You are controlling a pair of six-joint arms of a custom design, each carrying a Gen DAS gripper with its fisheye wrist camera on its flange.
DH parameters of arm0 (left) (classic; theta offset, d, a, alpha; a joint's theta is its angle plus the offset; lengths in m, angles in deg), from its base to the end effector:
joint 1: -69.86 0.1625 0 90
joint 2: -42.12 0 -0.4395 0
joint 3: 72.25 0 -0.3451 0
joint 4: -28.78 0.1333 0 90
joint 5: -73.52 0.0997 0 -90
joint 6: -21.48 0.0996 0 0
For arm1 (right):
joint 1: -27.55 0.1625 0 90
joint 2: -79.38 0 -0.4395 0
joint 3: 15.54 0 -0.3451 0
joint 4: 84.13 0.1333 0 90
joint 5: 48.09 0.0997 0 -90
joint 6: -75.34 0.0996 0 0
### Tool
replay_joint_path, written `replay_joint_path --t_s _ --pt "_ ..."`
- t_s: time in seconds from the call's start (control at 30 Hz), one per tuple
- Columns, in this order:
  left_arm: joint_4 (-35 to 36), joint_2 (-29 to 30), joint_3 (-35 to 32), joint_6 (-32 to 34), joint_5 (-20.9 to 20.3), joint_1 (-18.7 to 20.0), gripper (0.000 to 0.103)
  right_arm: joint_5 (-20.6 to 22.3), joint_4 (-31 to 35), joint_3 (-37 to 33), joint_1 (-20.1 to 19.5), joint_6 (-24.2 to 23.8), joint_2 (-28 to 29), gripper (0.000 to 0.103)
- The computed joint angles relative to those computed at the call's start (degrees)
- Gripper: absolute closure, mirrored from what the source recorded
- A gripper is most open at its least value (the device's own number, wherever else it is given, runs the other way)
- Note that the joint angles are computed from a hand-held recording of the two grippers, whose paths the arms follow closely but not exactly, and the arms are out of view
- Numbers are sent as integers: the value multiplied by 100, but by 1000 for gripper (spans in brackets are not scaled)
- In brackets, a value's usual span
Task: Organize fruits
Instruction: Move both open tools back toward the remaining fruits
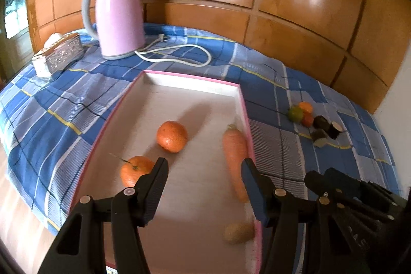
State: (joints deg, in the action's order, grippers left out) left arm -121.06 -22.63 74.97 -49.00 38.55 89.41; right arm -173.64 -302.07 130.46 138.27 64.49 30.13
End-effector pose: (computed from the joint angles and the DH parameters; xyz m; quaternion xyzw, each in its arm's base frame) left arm -0.2134 -0.3038 0.1268 0.0904 0.8697 -0.3687 0.3155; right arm 0.2027 -0.3227 0.1351 0.1705 -0.9049 0.2803 0.2709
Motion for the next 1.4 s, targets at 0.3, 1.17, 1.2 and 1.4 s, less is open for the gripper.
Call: replay_joint_path --t_s 0.3,1.17,1.2,1.4 --pt "-580 543 -169 489 -45 -49 43 -286 -558 297 -527 206 -226 66" --pt "-2703 2046 -977 2444 -975 447 58 79 -389 273 -1733 -116 -1086 66" --pt "-2662 2053 -999 2401 -1003 480 58 114 -341 272 -1773 -101 -1104 66" --pt "-2726 2125 -1113 2489 -1156 667 58 244 -255 225 -1824 -210 -1123 66"
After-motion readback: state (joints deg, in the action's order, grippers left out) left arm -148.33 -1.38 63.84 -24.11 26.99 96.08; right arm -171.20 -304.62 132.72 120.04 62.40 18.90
